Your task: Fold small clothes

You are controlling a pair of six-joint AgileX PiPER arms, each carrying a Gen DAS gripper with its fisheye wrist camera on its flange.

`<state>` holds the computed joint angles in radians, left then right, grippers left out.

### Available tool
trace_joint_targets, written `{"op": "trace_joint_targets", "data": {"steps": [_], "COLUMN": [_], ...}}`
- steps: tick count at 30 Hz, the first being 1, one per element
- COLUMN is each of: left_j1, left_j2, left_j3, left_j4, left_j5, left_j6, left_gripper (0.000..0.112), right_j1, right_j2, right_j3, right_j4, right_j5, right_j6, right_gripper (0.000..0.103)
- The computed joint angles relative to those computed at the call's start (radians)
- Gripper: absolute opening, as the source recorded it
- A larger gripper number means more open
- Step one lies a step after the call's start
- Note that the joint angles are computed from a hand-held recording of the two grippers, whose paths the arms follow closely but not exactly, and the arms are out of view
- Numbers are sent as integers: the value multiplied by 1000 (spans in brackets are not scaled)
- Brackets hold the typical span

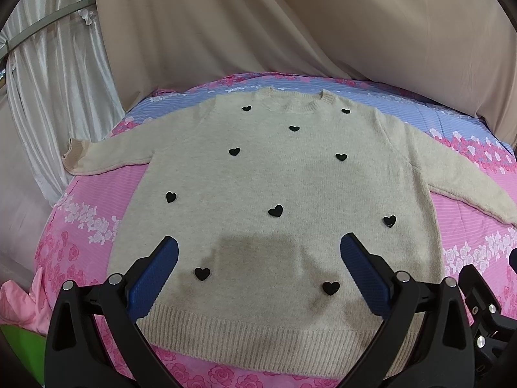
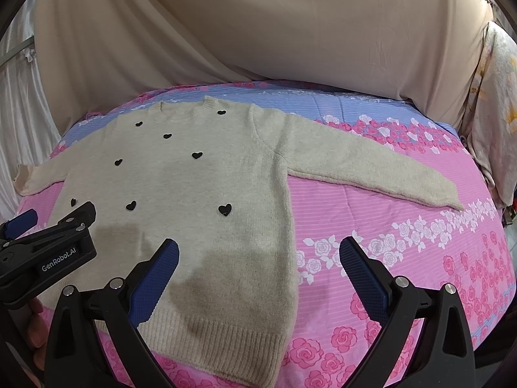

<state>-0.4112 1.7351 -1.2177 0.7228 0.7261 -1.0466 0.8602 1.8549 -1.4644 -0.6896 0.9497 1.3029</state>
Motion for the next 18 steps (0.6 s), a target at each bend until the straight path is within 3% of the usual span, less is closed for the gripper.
{"op": "trace_joint_targets", "data": {"steps": [18], "left_j1": [-4], "left_j2": [15], "left_j3": [-10], "left_j4": [6], "left_j5": [6], "left_j6": [-6], "left_gripper": [98], "right_j1": [-20], "right_j2": [10], "right_j3": [-5], "right_j4": [28], "right_j5": [-18], "right_j6": [-26], "right_gripper": [98]}}
